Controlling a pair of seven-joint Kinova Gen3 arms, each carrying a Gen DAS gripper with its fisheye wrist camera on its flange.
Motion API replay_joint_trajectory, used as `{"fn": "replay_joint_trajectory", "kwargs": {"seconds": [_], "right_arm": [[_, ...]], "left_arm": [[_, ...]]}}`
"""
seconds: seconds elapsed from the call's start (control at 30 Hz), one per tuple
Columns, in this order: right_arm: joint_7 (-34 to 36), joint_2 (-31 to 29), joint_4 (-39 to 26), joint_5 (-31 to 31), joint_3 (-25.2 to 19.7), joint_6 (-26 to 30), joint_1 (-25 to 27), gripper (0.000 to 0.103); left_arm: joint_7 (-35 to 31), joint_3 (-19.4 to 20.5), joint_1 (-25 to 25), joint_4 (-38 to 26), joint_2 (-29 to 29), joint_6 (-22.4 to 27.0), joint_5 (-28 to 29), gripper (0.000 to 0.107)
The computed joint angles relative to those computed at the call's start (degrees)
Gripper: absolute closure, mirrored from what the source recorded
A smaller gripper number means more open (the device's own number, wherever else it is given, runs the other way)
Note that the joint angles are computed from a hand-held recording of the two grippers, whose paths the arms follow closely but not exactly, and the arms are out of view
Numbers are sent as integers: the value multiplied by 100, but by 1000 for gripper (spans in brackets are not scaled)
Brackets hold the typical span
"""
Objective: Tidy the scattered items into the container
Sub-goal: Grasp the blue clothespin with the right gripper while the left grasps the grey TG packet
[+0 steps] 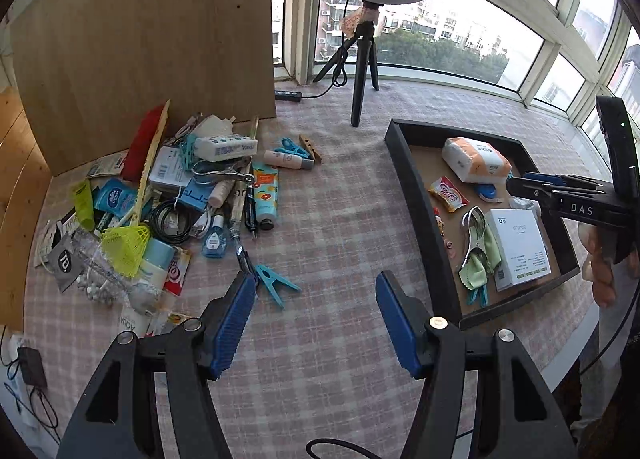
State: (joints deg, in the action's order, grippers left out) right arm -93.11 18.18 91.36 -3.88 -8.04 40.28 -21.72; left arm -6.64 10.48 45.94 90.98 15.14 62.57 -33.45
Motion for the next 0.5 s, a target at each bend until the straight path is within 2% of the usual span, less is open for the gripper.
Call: {"fn": "replay_joint_trajectory", "kwargs": {"seconds": [0.1, 0.2, 0.27, 0.37, 0.5], "right_arm": [[295, 155, -227, -155, -219, 255, -77, 52], [330, 338, -401, -111, -289, 418, -403, 47], [324, 507, -562, -12, -316, 530, -673, 47], [262, 827, -886, 91, -346, 710, -1074, 47], [108, 1326, -1459, 215, -320, 1004, -1554, 47]], "left_arm": [[654, -16, 21, 537, -326, 252, 166, 46], [1114, 65, -289, 1179, -612, 34, 647, 43], [1374, 116, -490, 1571, -721, -260, 885, 43], [1356, 139, -866, 2067, -830, -905, 1248, 43], [1221, 127, -1162, 2269, -739, -1375, 1499, 42]]}}
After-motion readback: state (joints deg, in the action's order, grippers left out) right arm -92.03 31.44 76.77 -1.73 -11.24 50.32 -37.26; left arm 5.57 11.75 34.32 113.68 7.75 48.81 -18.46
